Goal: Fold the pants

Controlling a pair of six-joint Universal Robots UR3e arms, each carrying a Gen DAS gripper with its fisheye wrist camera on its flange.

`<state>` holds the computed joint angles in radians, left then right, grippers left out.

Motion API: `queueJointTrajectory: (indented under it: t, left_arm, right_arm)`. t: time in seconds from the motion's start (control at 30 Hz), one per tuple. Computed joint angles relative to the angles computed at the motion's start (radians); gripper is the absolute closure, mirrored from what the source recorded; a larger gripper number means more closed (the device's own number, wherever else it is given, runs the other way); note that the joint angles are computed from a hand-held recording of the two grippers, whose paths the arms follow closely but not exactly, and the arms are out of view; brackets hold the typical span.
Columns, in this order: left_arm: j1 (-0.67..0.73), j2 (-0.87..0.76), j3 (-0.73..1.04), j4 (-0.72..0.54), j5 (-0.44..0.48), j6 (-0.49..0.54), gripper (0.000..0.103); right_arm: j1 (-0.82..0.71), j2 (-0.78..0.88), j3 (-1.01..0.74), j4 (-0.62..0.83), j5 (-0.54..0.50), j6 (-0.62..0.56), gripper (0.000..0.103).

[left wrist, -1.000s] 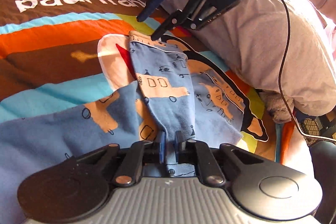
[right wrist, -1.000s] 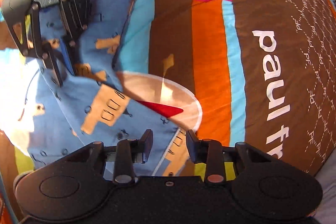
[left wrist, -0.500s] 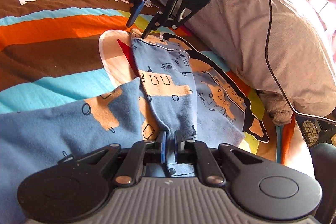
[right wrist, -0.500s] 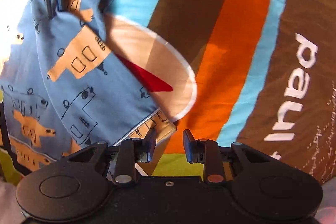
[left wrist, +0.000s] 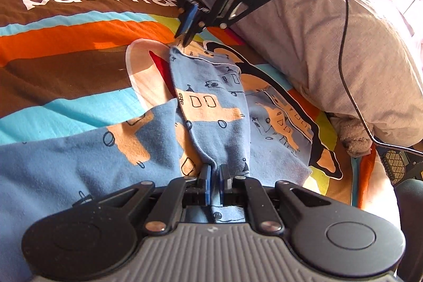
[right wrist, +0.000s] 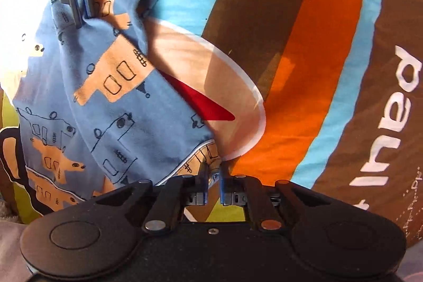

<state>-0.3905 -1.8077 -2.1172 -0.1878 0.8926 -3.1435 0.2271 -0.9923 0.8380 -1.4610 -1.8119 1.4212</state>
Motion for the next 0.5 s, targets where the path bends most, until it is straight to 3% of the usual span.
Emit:
queueJointTrajectory:
  t: [0.17, 0.3, 0.5]
  left_arm:
    - [-0.019, 0.017, 0.008, -0.009, 0.024, -0.015, 0.095]
    - [-0.038, 0.041, 0.016, -0.028, 0.046, -0.019, 0.095]
    - [-0.100, 0.071, 0.060, -0.046, 0.109, -0.043, 0.102]
  right_arm:
    - [-0.056, -0.162, 0.128, -0.043, 0.060, -0.046, 0.098]
    - [-0.132, -0.382, 0.309, -0.059, 0.102, -0.115, 0.098]
    - [-0.249, -0.593, 0.433, -0.029, 0.160, -0.206, 0.098]
